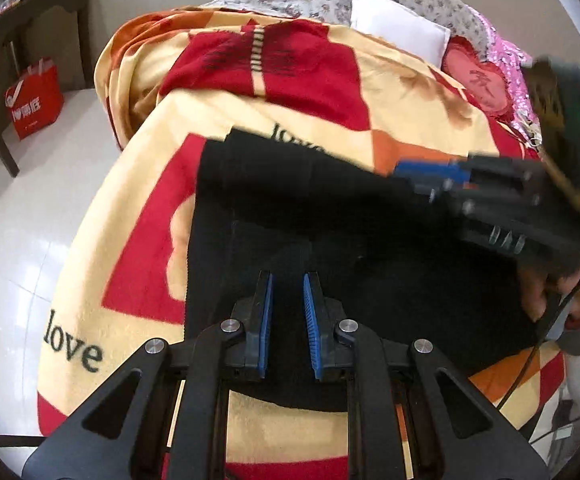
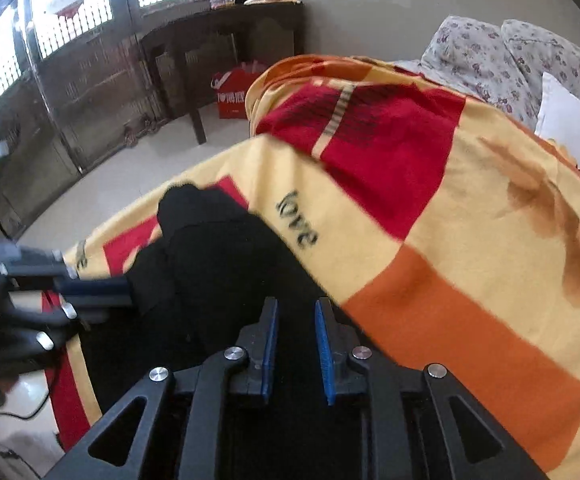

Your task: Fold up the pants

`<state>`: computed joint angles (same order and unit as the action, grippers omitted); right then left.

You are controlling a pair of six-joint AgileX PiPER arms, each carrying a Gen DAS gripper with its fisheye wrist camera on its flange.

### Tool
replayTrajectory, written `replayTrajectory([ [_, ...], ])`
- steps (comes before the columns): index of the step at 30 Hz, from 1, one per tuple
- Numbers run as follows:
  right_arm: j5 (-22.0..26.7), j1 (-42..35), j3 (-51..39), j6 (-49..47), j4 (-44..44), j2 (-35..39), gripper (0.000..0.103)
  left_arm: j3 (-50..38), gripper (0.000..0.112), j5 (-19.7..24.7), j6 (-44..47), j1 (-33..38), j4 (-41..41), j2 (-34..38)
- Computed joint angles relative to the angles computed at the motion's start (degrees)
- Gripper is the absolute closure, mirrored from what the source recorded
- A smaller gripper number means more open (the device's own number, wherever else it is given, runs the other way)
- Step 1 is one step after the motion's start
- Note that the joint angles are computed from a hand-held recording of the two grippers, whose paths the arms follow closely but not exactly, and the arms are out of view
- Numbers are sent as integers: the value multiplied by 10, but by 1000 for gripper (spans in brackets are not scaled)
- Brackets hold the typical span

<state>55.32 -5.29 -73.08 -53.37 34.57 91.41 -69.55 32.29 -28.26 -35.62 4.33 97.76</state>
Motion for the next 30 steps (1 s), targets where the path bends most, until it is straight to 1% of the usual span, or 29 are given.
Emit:
replayTrajectory([
  [2, 12, 2, -33, 5, -4, 28, 66, 3, 98, -4, -7, 0, 5, 0],
  [4, 32, 11, -56, 15, -19, 54, 65, 4, 98, -4, -3, 2, 0, 1],
  [5, 53, 10, -75, 16, -18, 76, 65, 3, 98, -4, 1, 4, -5, 3],
  [9, 94, -4, -96, 8, 13, 107, 65, 2, 98, -9, -4, 2, 3, 9],
  [10, 96, -5, -96, 9, 17, 108, 68, 2, 98, -12, -6, 1, 5, 10],
  [11, 96, -5, -90, 2, 21, 105, 77, 3, 98, -13, -12, -2, 10, 9],
  [12, 99, -3, -88, -2, 24, 104, 85, 3, 98, -13, -16, -3, 16, 9],
  [13, 90, 2, -79, -2, 23, 95, 95, 4, 98, -15, -19, -4, 19, 9],
  [14, 71, 10, -68, -3, 16, 85, 97, 5, 98, -16, -18, -4, 17, 9],
  [15, 45, 19, -52, -7, 7, 68, 98, 5, 98, -17, -15, -3, 14, 8],
  [16, 29, 22, -44, -8, 6, 58, 99, 6, 98, -18, -11, -1, 9, 7],
  [18, -6, 20, -42, -2, 11, 43, 99, 5, 98, -16, -2, 2, 1, 6],
  [19, -33, 21, -42, 5, 8, 35, 99, 4, 98, -15, 2, 4, -3, 7],
  [20, -75, 32, -42, 26, -17, 30, 99, 2, 98, -15, 2, 5, -3, 8],
  [22, -140, 59, -46, 91, -88, 36, 99, -1, 98, -13, -3, 2, 4, 11],
  [24, -205, 93, -52, 183, -192, 57, 99, -3, 98, -15, -11, 0, 12, 15],
  [25, -226, 107, -56, 224, -236, 73, 99, -6, 98, -13, -15, -1, 16, 16],
  [26, -225, 117, -67, 249, -258, 90, 103, -6, 98, -11, -19, -2, 18, 16],
  [27, -204, 124, -84, 256, -257, 108, 103, -7, 98, -10, -22, -3, 20, 16],
  [28, -178, 122, -93, 240, -233, 116, 103, -7, 98, -8, -25, -5, 24, 16],
  [29, -162, 111, -94, 202, -186, 121, 103, -8, 98, -6, -28, -6, 27, 15],
  [30, -148, 101, -89, 178, -156, 114, 103, -9, 98, -3, -31, -8, 32, 14],
])
